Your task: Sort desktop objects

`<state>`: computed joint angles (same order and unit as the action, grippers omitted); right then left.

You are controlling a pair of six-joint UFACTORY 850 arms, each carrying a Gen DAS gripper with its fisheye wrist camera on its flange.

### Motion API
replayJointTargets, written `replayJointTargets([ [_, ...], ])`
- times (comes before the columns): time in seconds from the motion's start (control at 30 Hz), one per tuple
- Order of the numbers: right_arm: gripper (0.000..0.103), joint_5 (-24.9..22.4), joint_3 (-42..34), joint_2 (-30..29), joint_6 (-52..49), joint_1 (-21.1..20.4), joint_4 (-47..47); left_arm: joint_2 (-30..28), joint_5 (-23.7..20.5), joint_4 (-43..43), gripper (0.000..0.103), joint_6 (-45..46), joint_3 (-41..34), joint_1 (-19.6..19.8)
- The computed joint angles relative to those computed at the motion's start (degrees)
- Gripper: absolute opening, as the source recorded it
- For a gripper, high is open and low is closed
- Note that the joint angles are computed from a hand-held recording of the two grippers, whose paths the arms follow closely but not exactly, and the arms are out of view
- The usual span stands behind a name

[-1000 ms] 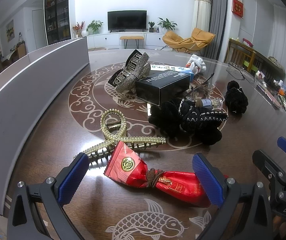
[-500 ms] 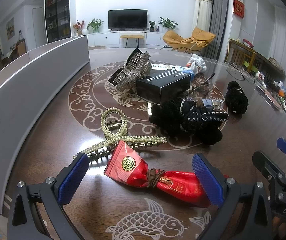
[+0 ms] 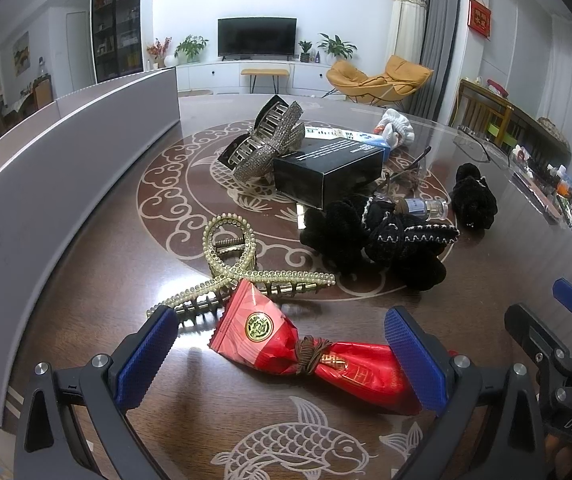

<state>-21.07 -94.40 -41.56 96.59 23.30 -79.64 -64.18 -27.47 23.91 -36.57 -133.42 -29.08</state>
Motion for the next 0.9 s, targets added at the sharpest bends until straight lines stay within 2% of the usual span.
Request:
replayJointTargets([
  [0.9, 0.103, 0.1, 0.0, 0.0, -0.1, 0.0, 0.1, 0.1, -0.1, -0.3, 0.103, -0.4, 0.2, 0.1],
])
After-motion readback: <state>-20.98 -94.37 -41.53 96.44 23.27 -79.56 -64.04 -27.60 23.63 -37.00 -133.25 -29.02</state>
